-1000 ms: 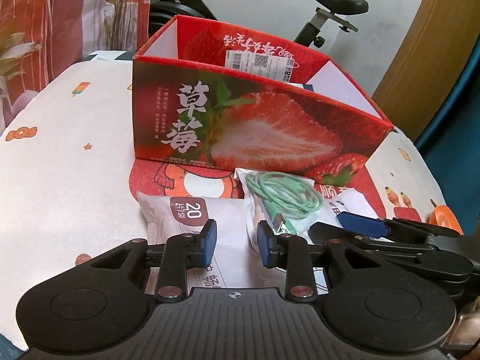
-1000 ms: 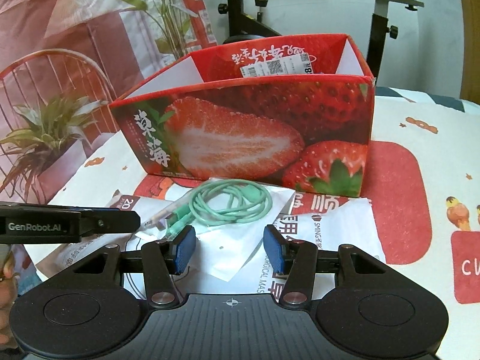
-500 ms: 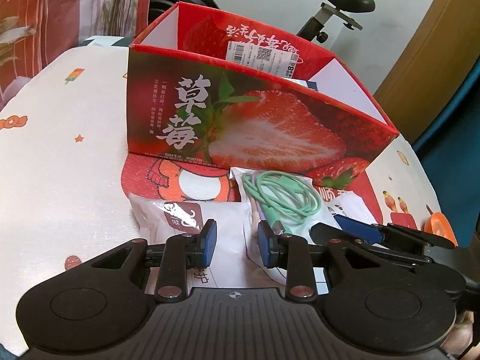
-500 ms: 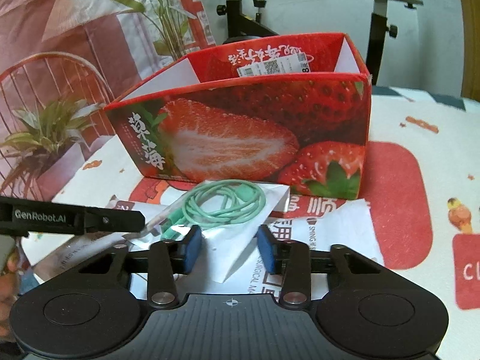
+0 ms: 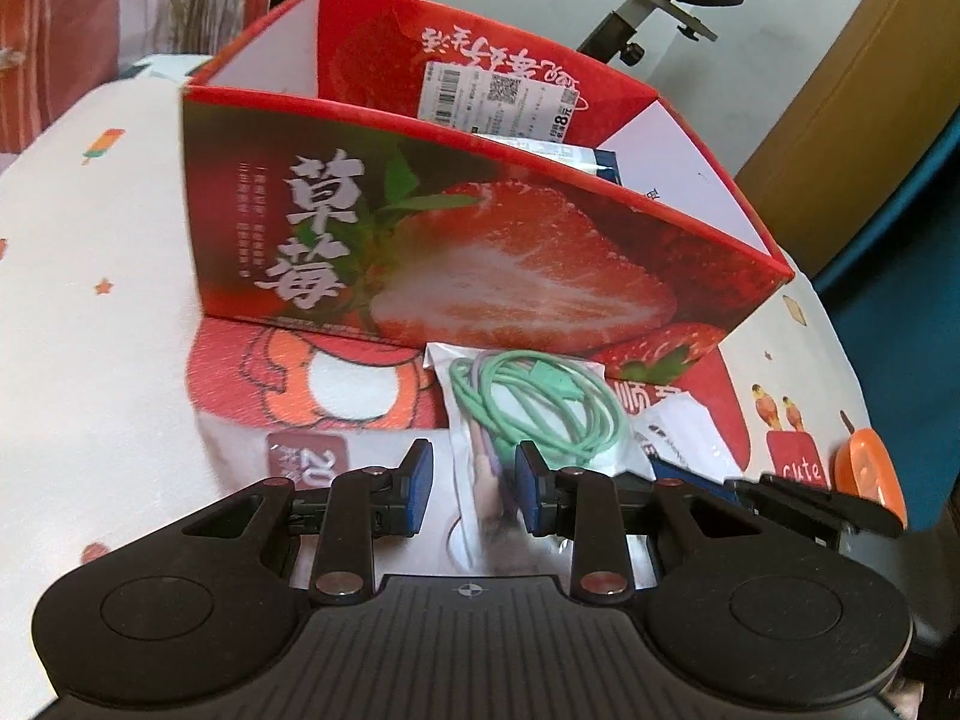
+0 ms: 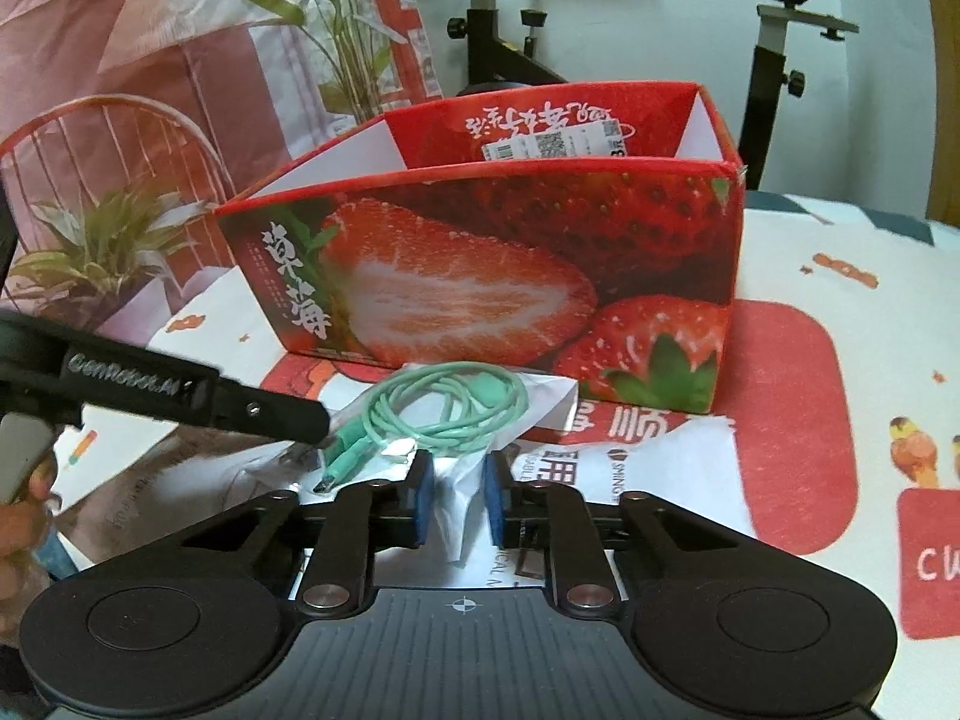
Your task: Organize soft objects
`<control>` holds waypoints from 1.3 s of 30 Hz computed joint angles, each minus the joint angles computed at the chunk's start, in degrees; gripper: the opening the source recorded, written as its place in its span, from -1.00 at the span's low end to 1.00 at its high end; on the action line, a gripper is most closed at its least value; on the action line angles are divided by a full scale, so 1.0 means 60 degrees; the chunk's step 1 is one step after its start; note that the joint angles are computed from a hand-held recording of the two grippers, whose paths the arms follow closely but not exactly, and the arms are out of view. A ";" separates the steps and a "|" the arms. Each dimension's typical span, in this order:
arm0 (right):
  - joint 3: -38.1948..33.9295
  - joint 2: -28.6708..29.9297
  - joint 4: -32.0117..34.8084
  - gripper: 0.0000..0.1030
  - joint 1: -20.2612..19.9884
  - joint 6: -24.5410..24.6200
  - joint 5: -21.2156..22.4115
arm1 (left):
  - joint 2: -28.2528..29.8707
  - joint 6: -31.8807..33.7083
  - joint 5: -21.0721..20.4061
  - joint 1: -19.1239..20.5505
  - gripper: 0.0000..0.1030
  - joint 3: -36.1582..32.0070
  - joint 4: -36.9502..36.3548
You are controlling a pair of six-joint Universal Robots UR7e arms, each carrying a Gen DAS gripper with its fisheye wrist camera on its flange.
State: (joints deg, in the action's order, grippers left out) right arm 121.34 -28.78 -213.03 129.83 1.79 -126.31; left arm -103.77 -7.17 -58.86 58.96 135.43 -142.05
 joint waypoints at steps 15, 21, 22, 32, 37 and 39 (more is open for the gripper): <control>0.0283 -0.0071 -0.0370 -0.73 -0.0184 0.0138 0.0089 | 0.1062 -0.0085 -0.1348 0.0701 -0.26 -0.0612 -0.0107; 0.0240 -0.0041 -0.0366 -0.77 -0.0129 0.0251 0.0014 | 0.0401 -0.0047 -0.0860 0.0125 -0.29 0.0008 -0.0155; 0.0242 -0.0035 -0.0403 -0.79 -0.0112 0.0282 0.0031 | 0.0256 -0.0026 -0.0730 -0.0015 -0.29 0.0153 -0.0188; 0.0173 -0.0080 -0.0280 -0.82 0.0305 -0.0043 -0.0299 | -0.0523 -0.0242 -0.0836 -0.0155 -0.42 0.0536 -0.0375; 0.0054 -0.0057 -0.0181 -0.83 0.0588 -0.0263 -0.0545 | -0.1012 0.0108 -0.0770 -0.0376 -0.44 0.0853 -0.0636; 0.0022 -0.0075 -0.0117 -0.83 0.0682 -0.0336 -0.0631 | -0.1149 0.0102 -0.0798 -0.0401 -0.44 0.0884 -0.0611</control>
State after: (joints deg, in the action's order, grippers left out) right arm 121.48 -29.23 -213.74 133.93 -0.23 -130.09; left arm -110.66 -6.56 -63.64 56.56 140.73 -145.72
